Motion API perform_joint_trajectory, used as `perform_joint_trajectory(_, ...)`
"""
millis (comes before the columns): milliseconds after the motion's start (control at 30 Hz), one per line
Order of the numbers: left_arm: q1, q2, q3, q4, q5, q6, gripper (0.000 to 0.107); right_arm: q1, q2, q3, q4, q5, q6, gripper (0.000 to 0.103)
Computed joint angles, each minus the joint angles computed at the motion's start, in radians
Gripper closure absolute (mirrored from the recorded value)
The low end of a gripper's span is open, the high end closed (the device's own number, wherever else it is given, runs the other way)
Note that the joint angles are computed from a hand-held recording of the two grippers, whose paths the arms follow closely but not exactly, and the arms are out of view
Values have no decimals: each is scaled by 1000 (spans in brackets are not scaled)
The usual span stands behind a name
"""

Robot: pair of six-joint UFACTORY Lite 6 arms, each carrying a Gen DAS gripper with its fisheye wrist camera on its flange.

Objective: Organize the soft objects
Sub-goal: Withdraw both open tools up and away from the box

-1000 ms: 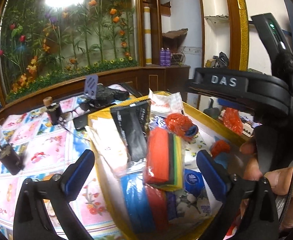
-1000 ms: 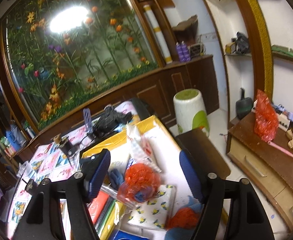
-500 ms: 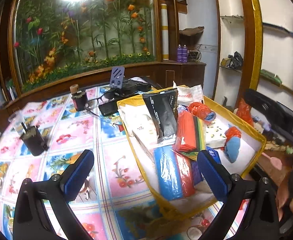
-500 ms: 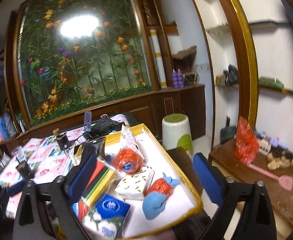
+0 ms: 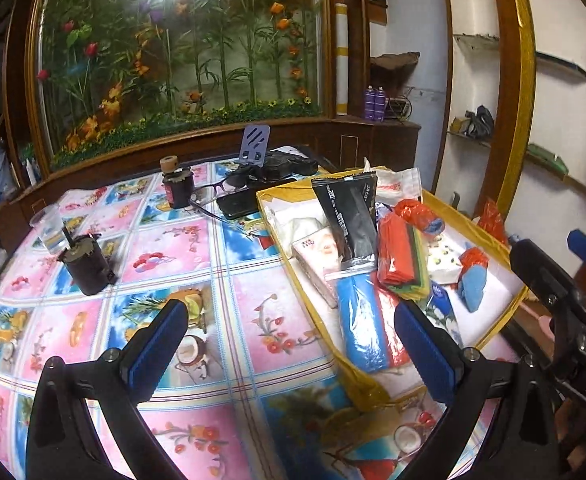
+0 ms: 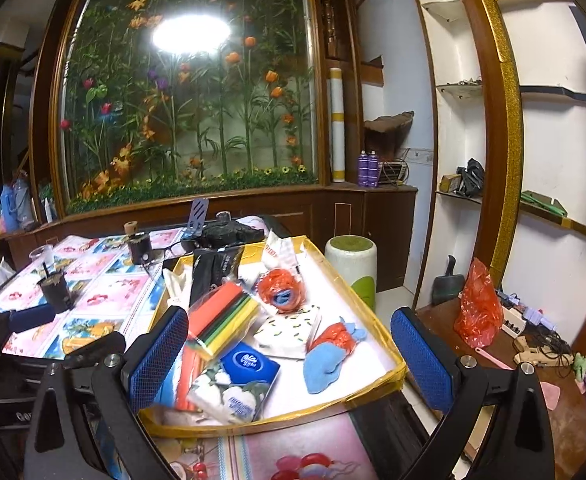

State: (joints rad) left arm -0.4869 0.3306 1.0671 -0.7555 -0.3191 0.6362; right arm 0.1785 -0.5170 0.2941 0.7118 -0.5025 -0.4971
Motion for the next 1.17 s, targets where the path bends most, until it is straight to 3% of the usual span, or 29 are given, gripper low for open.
perform_joint_trajectory(200, -12, -9, -17, -130, -68, 108, 5, 110, 13, 10, 186, -69, -140, 0)
perform_joint_trajectory(367, 3, -23, -27, -106, -51, 85, 5, 107, 26, 11, 184, -76, -127, 0)
perform_joint_trajectory(667, -22, -9, -14, -238, -89, 214, 5, 95, 28, 12, 172, -66, -105, 0)
perform_joint_trajectory(900, 9, -10, -1, -226, 6, 212, 5, 67, 43, 13, 108, -41, -35, 0)
perform_joint_trajectory(1167, -10, -4, -15, -280, -72, 243, 5, 54, 61, 15, 72, -43, 10, 0)
